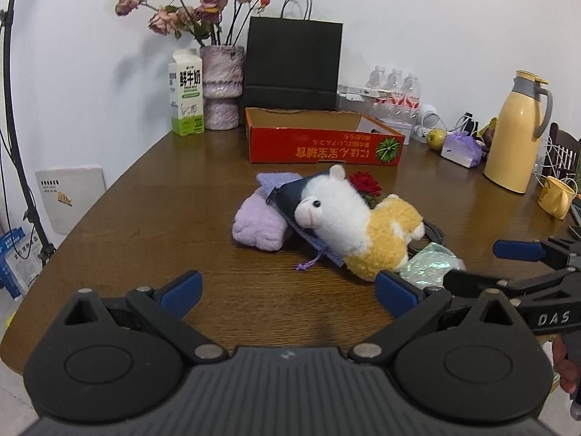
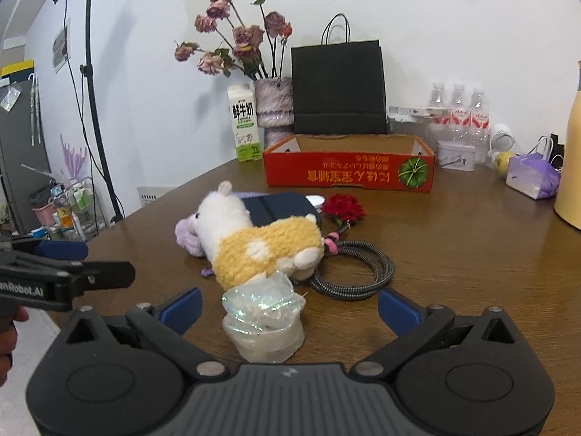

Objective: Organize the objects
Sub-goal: 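Close the right gripper on the clear plastic bag and lift it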

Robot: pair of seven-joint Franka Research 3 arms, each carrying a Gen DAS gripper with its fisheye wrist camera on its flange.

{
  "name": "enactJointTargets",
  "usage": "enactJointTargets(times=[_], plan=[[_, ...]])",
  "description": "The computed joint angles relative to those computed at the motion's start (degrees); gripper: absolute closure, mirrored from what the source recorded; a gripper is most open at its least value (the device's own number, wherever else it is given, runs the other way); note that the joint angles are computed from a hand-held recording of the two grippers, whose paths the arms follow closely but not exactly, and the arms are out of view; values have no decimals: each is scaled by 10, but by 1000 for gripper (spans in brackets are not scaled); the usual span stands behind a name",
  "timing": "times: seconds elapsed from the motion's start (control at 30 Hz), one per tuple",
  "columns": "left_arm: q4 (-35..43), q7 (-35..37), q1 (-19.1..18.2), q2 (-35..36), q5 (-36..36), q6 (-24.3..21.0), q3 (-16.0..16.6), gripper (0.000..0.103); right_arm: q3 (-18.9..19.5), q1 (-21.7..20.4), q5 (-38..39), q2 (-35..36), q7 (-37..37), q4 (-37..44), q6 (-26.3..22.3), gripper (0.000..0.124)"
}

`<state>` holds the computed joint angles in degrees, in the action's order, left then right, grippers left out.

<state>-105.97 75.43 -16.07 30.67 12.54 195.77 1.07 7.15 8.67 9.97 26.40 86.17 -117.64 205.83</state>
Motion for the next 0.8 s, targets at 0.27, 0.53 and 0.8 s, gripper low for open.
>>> enactJointTargets(times=[0.27,0.53,0.8], plan=[[31,-15,26,26,12,-18,-21,0,1,1,-2,38,-21,47,-41,22],[54,-35,29,41,22,-34,-23,0,40,-37,-35,59,-31,70,-53,40],[64,-48,23,45,34,-41,-16,0,101,-103,-98,68,-12,69,-53,80]])
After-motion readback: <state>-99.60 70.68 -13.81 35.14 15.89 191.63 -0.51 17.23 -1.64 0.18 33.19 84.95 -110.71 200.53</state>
